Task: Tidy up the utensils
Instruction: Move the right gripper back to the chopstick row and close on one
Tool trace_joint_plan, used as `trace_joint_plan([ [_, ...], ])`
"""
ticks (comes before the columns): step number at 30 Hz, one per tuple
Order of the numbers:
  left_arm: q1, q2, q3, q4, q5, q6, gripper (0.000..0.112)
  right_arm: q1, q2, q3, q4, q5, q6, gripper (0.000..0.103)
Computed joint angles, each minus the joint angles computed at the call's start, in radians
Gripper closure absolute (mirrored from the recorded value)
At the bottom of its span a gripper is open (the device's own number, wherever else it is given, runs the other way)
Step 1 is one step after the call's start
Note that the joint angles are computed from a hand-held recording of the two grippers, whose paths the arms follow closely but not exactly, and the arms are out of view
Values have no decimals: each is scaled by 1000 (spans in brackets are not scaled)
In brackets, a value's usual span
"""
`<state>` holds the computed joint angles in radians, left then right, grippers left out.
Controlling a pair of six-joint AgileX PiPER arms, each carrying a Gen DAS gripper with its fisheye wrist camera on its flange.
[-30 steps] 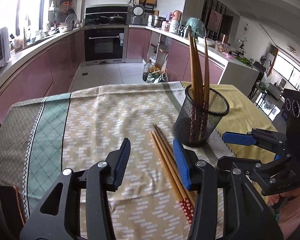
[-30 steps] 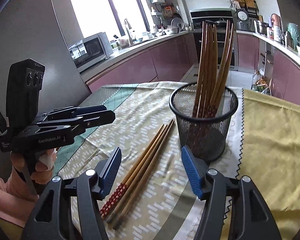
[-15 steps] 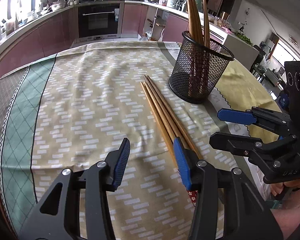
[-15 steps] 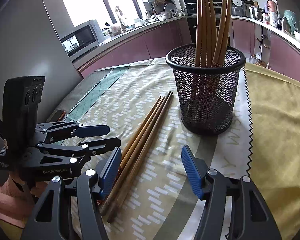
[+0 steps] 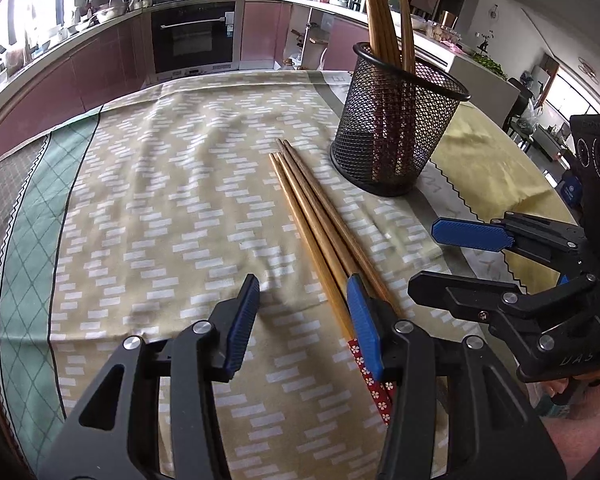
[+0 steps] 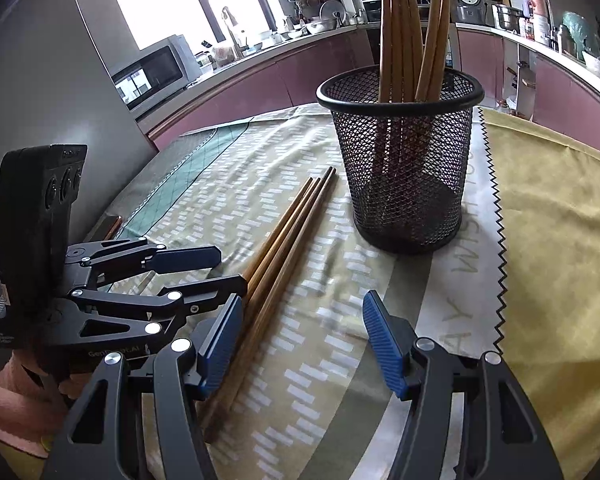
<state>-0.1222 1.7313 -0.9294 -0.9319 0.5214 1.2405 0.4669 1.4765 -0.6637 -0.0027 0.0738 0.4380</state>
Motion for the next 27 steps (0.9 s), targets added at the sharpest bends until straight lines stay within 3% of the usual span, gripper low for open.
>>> trace_joint_plan([
  [3, -3, -1, 0, 8, -7, -13, 69, 10, 9, -7, -168, 1, 170, 43],
  [10, -4, -1, 3, 14, -21, -15, 70, 28, 26, -20, -383, 12, 381, 43],
  [15, 2, 0, 5, 16, -30, -23, 75, 57, 49, -51, -604, 58, 599, 46],
  [21, 17, 3, -9, 33, -5, -41, 82, 79, 92, -102, -638, 118, 618, 57],
  [27, 19, 6, -15, 43, 0, -51, 83, 87, 118, -137, -650, 150, 612, 60],
])
